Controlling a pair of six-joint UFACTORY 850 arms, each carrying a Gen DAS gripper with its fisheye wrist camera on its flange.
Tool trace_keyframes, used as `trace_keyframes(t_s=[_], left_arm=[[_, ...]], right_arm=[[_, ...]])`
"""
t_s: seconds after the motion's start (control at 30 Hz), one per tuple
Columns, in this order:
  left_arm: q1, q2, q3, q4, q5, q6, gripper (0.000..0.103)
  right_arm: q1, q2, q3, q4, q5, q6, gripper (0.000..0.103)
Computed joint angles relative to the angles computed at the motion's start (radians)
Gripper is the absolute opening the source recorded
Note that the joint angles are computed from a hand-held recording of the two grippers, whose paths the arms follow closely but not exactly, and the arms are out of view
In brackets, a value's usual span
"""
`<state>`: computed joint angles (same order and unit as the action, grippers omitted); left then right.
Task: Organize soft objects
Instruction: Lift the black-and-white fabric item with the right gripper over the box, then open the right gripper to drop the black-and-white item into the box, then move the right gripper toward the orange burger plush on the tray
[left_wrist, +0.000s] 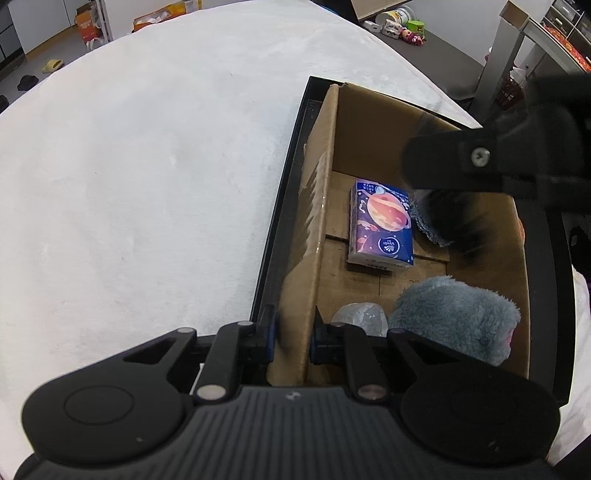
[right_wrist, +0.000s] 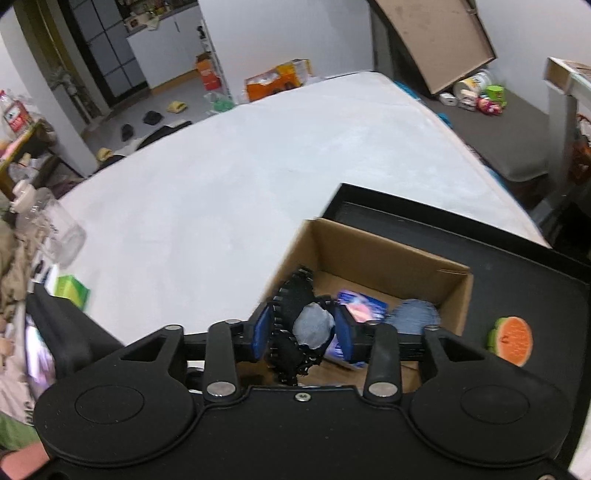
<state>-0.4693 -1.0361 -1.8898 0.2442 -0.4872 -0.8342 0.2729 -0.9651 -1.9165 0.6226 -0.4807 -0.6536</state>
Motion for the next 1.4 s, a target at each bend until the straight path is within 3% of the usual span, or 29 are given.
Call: trace_keyframes(t_s=[0.13, 0.87, 1.23, 1.4], left_arm=[[0.002, -0.001, -0.002, -0.011, -0.002, 0.013, 0.016], [-0.005, -0.027, -0.056, 0.014, -0.062, -0.006, 0.019], [-0.013, -0.079, -0.152, 0.050, -0.149, -0.016, 0.028], [-0.017, -0.111, -0.212, 0.061, -0.197, -0.009, 0.037]], right_arm=[[0.002, 0.001, -0.005, -0.014, -0.007, 0.012, 0.050], [-0.068, 0.030, 0.068, -0.026, 0.047, 0.046, 0.057], [-0.126, -0.002, 0.053, 0.014, 0.056, 0.015, 0.059], [-0.151, -0.025, 0.047, 0.055, 0.067, -0.053, 0.062]])
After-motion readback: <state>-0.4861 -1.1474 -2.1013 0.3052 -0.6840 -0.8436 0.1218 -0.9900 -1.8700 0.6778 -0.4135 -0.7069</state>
